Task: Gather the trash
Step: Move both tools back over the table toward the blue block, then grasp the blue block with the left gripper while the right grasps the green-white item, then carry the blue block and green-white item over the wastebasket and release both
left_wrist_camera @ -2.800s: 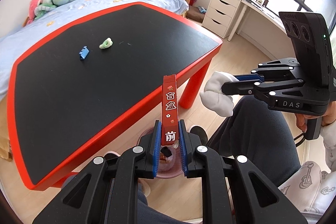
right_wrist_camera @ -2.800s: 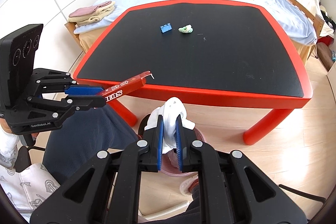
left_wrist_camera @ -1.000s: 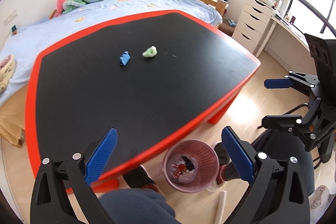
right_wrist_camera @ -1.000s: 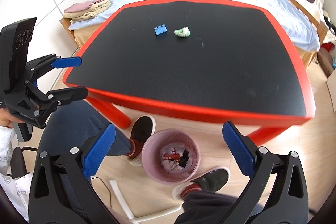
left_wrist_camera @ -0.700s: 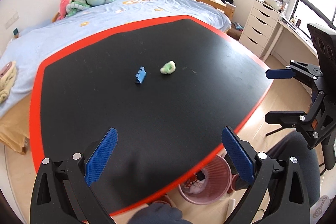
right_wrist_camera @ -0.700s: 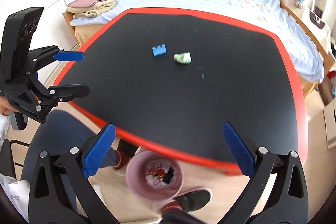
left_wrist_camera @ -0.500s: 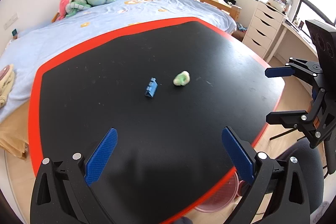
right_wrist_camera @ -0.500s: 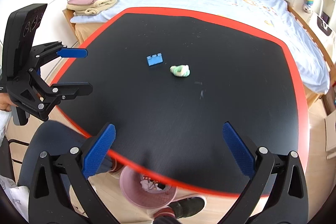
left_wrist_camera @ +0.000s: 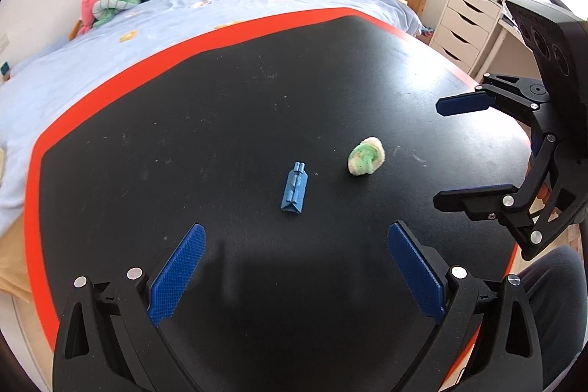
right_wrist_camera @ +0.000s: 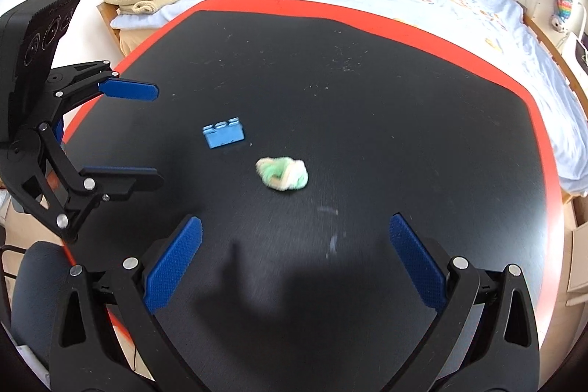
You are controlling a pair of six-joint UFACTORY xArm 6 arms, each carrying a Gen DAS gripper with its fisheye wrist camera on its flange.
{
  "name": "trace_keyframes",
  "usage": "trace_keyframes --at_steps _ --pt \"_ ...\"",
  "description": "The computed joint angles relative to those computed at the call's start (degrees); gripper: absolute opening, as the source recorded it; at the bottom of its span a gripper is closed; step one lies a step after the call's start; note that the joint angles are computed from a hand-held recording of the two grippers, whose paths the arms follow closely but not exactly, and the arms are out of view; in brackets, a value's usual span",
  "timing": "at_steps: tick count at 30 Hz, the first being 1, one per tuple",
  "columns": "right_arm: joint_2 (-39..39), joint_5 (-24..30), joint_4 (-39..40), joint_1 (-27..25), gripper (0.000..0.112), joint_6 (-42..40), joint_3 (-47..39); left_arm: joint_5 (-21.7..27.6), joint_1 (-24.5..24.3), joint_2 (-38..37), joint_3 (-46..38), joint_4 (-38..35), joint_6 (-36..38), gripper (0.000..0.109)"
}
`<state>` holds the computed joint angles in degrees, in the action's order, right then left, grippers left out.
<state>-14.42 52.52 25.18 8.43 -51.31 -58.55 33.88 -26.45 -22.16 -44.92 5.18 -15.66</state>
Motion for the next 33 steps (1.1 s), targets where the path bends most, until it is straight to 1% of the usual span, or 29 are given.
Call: trace_keyframes --at_steps 2,5,6,7,8,9,11,12,14,16,17,18,19,20,21,22,27,33 --pt "1.8 -0.6 -0.2 0.5 0.091 -0.1 -0.9 -0.7 0.4 1.3 -0.4 -0.3 1.0 0.095" --pt "4.1 -1.3 -0.5 1.1 0.082 -0.2 -2.3 -1.3 0.6 2.7 -0.8 -0.5 1.9 0.095" --pt "4.6 -1.5 -0.5 1.3 0.080 -0.2 -2.6 -1.6 0.7 3.1 -0.8 -0.9 2.5 0.094" --pt "5.1 -1.6 -0.3 1.5 0.076 -0.5 -2.9 -1.9 0.8 3.5 -0.9 -1.1 2.9 0.093" --pt "5.5 -1.8 -0.2 1.7 0.073 -0.8 -3.1 -1.8 1.0 4.0 -1.1 -1.4 3.4 0.086" --pt "5.9 -1.9 -0.1 1.9 0.073 -1.0 -3.3 -1.7 1.0 4.4 -1.4 -1.6 3.6 0.079" --pt "6.5 -1.8 0.6 2.1 0.066 -1.7 -3.6 -2.0 1.3 5.3 -1.9 -2.0 3.9 0.076" --pt "6.8 -1.9 0.8 2.2 0.064 -2.1 -3.7 -2.2 1.3 5.5 -1.9 -2.0 3.9 0.073" --pt "7.2 -1.9 0.7 2.5 0.052 -2.4 -3.9 -2.4 1.2 6.1 -2.2 -1.8 3.8 0.067" --pt "7.4 -2.4 0.2 2.9 0.045 -2.4 -3.6 -2.9 1.1 6.4 -2.3 -0.9 3.1 0.062" --pt "7.2 -2.8 0.5 3.0 0.040 -2.8 -3.4 -3.1 1.2 6.6 -2.5 -0.6 2.9 0.055" --pt "7.2 -2.9 0.6 2.9 0.038 -2.9 -3.4 -3.1 1.2 6.8 -2.7 -0.2 2.5 0.047" --pt "7.2 -3.1 0.6 2.9 0.031 -2.8 -3.3 -3.0 1.2 7.1 -3.0 0.3 2.1 0.042" --pt "7.1 -3.4 0.5 2.8 0.027 -2.8 -3.2 -2.8 1.1 7.2 -3.2 0.7 1.9 0.031" --pt "7.1 -3.3 0.5 2.7 0.026 -2.8 -3.2 -2.5 1.1 7.4 -3.5 0.8 2.0 0.018" --pt "7.1 -3.1 0.7 2.6 0.026 -3.0 -3.2 -2.1 1.0 7.6 -3.9 1.0 2.1 0.015" --pt "6.4 -2.8 1.1 2.1 0.025 -3.0 -2.6 -1.2 1.0 7.7 -4.4 -0.3 2.9 0.015" --pt "4.1 -1.8 2.1 1.8 0.025 -2.0 -1.9 0.0 -0.1 6.3 -4.4 0.1 1.7 0.015"
